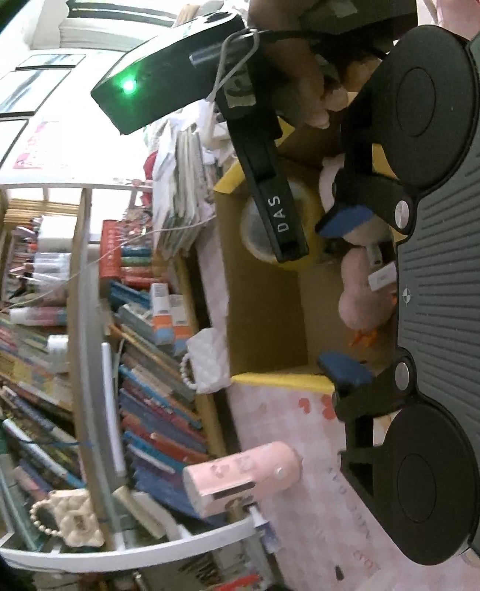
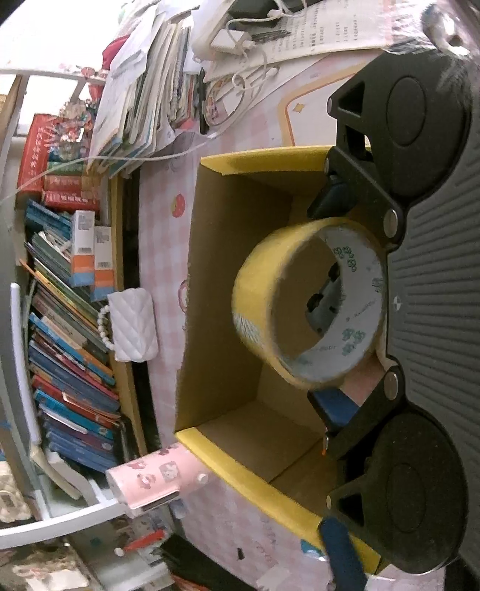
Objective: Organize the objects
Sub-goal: 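Lower both tools into the yellow box and open them to release, then withdraw both open tools from the yellow box back over the table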
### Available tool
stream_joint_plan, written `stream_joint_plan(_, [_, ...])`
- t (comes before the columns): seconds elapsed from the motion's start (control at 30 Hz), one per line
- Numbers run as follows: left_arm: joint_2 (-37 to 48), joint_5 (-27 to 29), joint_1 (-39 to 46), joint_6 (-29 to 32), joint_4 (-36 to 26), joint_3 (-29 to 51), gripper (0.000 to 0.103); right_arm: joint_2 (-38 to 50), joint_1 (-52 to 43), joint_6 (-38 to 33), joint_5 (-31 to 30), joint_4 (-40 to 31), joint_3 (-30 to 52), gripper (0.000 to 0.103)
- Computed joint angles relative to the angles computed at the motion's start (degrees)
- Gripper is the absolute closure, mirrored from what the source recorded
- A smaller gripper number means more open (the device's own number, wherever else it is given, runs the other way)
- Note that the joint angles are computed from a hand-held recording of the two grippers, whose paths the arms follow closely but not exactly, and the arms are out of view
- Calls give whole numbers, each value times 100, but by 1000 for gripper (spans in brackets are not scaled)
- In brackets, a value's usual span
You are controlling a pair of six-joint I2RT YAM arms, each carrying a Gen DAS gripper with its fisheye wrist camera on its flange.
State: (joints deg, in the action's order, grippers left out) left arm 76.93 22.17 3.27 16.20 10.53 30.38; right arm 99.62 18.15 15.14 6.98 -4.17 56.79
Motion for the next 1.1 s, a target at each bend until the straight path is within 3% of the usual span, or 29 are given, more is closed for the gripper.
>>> stream_joint_plan(0.2, [-683,76,245,-43,-85,-318,17,-694,247,236,333,345,-579,5])
stream_joint_plan(0.57, [-1537,674,1129,90,-670,-741,16,-2321,988,1050,1519,452,-1888,5])
stream_joint_plan(0.83, [-1842,1406,2300,672,-1421,-844,13,-3005,2196,2199,2989,-373,-2308,5])
stream_joint_plan(0.97, [-1825,1686,2983,1261,-1914,-838,12,-2684,3095,3288,3716,-1051,-2195,5])
stream_joint_plan(1.1, [-1710,2140,3862,2202,-2630,-722,12,-2087,3968,4488,4005,-1882,-1880,5])
